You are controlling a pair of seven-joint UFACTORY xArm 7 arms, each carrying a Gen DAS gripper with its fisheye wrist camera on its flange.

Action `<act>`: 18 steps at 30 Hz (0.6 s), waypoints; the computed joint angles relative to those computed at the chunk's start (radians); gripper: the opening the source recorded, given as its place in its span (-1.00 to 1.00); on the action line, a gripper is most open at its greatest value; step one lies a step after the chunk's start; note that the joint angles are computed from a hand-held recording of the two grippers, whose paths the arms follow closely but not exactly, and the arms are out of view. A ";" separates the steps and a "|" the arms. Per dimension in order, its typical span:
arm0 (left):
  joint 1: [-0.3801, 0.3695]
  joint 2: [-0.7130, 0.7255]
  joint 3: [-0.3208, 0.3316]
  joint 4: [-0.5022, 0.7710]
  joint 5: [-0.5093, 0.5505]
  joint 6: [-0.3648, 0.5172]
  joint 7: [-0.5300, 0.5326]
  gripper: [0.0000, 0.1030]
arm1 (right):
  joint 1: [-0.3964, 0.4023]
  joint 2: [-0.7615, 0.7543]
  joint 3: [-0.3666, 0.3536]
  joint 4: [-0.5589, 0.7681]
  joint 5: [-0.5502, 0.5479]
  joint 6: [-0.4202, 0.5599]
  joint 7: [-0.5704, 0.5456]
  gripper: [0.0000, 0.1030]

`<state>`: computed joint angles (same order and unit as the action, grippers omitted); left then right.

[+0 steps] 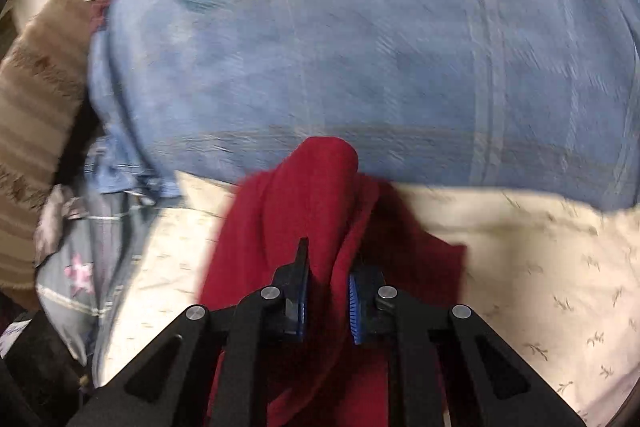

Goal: Fold small clothes

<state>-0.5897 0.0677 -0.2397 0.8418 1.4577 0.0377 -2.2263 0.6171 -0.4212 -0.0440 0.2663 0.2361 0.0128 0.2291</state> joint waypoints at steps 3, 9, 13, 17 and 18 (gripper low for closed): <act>0.010 0.012 0.015 0.009 0.031 -0.082 -0.005 0.00 | 0.104 0.099 -0.135 0.005 0.066 -0.020 -0.046 -0.62; -0.027 -0.315 0.001 -0.266 -0.324 0.024 0.358 0.35 | -0.030 -0.159 -0.026 -0.111 0.061 0.050 0.024 0.03; -0.082 -0.429 0.000 -0.370 -0.522 0.162 0.479 0.35 | -0.036 -0.315 0.047 -0.182 0.030 0.121 0.085 0.56; -0.076 -0.448 -0.035 -0.405 -0.634 0.187 0.510 0.33 | 0.006 -0.237 0.082 -0.175 0.002 0.130 0.106 -0.66; -0.053 -0.437 -0.053 -0.403 -0.633 0.187 0.513 0.33 | -0.038 -0.251 0.149 -0.185 -0.036 0.149 0.145 -0.66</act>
